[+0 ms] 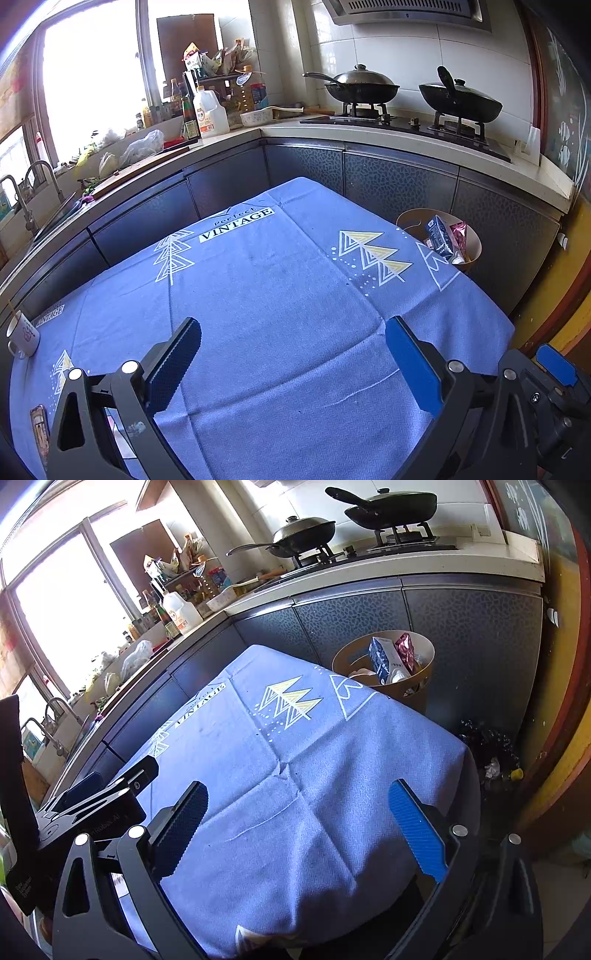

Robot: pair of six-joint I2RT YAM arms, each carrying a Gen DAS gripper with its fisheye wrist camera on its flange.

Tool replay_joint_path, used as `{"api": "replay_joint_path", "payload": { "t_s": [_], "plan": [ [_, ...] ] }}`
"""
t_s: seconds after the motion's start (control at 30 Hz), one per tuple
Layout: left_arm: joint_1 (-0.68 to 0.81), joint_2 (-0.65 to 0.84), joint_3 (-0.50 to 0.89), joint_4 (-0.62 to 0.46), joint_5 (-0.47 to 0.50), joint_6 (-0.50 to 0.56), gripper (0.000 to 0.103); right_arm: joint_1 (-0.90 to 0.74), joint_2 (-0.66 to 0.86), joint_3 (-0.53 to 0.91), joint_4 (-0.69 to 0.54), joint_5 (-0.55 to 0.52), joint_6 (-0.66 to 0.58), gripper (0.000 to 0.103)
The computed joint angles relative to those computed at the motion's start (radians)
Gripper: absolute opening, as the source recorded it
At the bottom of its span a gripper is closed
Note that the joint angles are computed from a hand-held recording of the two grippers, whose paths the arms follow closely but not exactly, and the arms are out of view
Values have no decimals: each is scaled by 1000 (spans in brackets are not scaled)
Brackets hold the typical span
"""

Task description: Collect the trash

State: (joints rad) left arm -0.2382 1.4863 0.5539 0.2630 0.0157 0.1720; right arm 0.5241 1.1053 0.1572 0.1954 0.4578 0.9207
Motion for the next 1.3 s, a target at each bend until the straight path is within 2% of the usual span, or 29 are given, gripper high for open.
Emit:
{"api": "replay_joint_path", "payload": {
  "t_s": [0.47, 1.3],
  "plan": [
    [2, 31, 15, -4, 13, 12, 99, -52, 42, -1, 51, -49, -31, 97],
    [3, 44, 7, 7, 14, 22, 99, -71, 97, -23, 129, -72, -30, 97]
  ]
}}
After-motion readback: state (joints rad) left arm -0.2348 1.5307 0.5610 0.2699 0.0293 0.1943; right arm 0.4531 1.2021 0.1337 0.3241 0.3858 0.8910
